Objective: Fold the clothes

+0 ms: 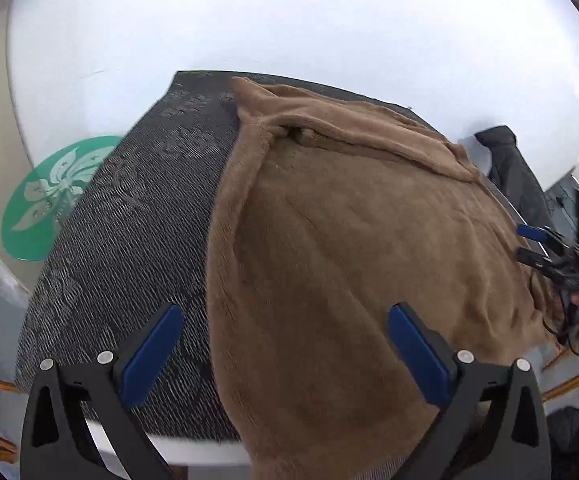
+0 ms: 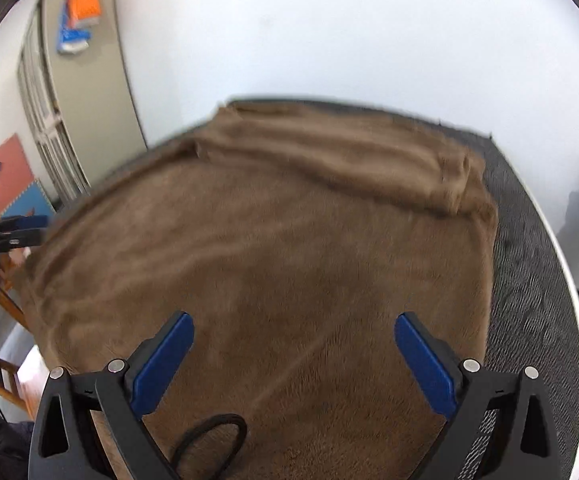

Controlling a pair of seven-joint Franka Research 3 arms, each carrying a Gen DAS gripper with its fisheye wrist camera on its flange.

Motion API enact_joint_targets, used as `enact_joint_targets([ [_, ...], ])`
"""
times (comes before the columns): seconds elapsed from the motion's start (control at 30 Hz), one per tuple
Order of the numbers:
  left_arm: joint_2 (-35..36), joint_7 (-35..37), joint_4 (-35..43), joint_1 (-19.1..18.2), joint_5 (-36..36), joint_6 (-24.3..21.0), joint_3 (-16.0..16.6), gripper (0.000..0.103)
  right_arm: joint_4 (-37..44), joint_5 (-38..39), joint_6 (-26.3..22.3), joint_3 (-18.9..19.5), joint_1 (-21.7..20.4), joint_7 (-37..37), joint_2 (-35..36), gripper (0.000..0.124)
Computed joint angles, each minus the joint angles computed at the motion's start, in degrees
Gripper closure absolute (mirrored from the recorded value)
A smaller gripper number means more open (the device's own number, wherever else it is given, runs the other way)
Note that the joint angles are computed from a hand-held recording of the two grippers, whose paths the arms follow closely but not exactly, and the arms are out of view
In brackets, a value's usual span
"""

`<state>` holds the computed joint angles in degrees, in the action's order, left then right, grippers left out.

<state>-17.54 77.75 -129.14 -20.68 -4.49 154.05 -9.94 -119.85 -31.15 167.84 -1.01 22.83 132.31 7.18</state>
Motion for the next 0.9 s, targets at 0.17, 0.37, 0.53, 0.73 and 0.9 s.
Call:
enact_joint_targets([
  [0.17, -1.4, -3.0, -1.6, 2.2, 8.1, -2.6, -3.3, 0.000, 2.3, 7.2, -7.0, 1.7, -0.3, -8.3, 1.1, 0.022],
  [0.37, -2.3, -4.2, -3.6, 0.6, 6.8, -1.1, -2.0, 0.000, 2.0, 4.0, -7.5, 1.1, 0.4, -5.2, 0.6, 0.022],
  [0.53, -5.8, -1.0, -6.7, -2.3, 6.1, 0.3, -1.1, 0.000, -2.3, -16.0, -3.3, -0.8, 1.5, 13.9, -4.0, 0.022],
  [0.73, -5.8, 1.3, -6.7, -1.6, 9.5, -1.1, -2.3, 0.000, -3.5, -12.0, -5.4, 3.7, -1.6, 9.2, -4.2, 0.022],
  [0.9, -3.8, -7.0, -4.1, 1.9, 14.6, -2.2, -5.7, 0.000, -2.8, -6.9, -7.6, 4.3, -1.4, 6.5, -3.6, 0.021],
])
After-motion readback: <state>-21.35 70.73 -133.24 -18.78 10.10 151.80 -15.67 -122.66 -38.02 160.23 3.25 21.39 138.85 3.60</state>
